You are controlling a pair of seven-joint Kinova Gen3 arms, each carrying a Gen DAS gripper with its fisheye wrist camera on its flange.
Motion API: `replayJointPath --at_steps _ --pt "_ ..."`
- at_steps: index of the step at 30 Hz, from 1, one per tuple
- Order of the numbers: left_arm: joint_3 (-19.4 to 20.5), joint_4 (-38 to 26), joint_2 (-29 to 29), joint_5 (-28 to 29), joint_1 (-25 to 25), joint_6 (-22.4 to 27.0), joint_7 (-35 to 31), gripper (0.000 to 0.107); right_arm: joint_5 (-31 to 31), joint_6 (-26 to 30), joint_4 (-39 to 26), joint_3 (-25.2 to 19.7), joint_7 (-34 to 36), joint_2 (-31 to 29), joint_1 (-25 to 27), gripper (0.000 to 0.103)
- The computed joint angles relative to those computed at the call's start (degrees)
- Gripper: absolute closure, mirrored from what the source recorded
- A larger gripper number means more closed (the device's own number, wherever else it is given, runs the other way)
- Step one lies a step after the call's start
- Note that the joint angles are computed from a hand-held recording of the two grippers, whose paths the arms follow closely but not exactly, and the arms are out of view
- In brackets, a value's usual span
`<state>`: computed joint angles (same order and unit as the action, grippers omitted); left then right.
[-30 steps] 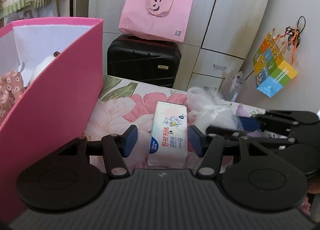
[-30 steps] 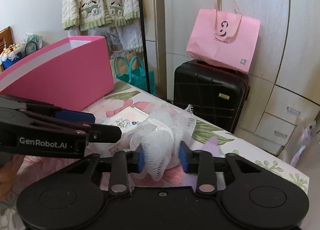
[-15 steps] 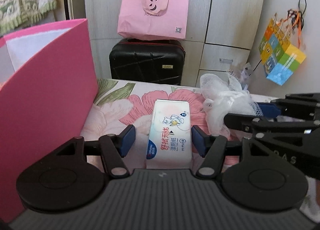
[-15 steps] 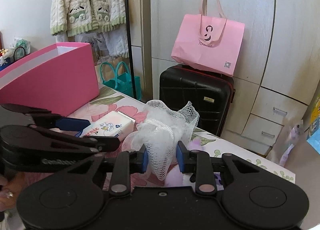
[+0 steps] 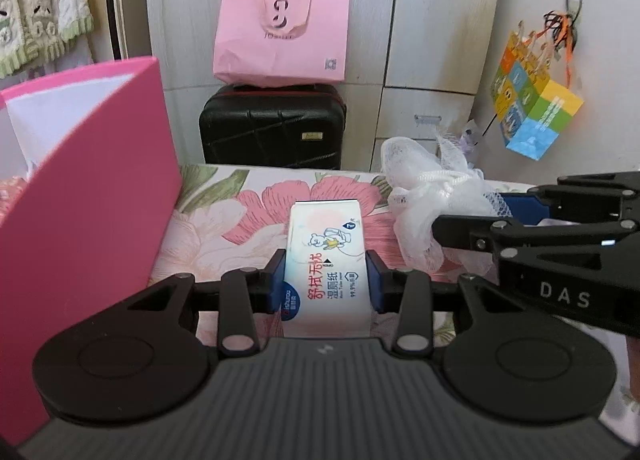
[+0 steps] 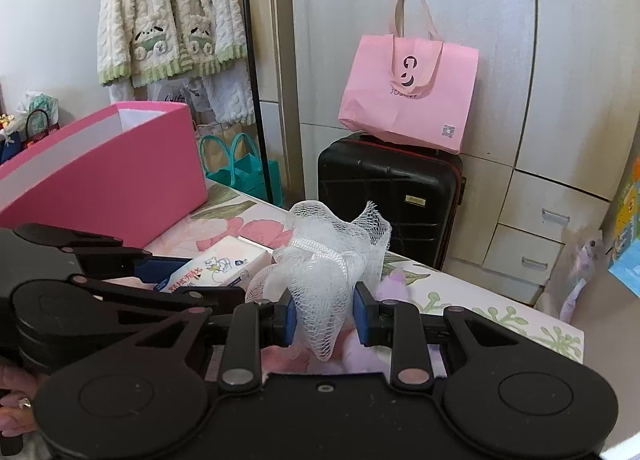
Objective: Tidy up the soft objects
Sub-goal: 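Lift the small wipes pack and mesh puff and carry them toward the box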
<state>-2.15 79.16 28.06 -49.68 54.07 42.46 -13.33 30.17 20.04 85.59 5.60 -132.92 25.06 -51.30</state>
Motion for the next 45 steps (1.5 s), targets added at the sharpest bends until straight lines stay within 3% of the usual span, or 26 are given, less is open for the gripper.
replayJointPath --at_steps 6,11,16,23,33,45 --pt "0.0 4.2 -3.8 -3.5 1.7 -1.6 4.3 0.069 4.6 -0.8 3.7 3.6 -7.0 -3.3 -4.8 0.071" --pt "2.1 7.5 -7.0 -6.9 1.9 -1.9 7.7 0.069 13.2 0.1 6.8 6.5 -17.1 -5.9 -10.1 0.071" --pt "5.2 10.5 -9.9 -8.9 1.2 -2.0 9.8 0.069 20.3 3.6 8.7 6.1 -25.4 -8.0 -13.5 0.071" --pt "9.2 15.2 -13.4 -11.5 0.6 -2.0 13.4 0.069 26.0 8.4 11.2 2.4 -33.5 -10.4 -14.8 0.071" --pt "15.2 22.4 -18.9 -13.5 -1.1 -2.0 17.5 0.069 28.8 14.7 14.0 -6.0 -41.0 -12.7 -14.4 0.07" --pt "22.1 28.1 -28.3 1.4 -9.0 -4.4 3.9 0.069 28.2 26.3 14.2 -17.4 -47.0 -13.8 -14.0 0.07"
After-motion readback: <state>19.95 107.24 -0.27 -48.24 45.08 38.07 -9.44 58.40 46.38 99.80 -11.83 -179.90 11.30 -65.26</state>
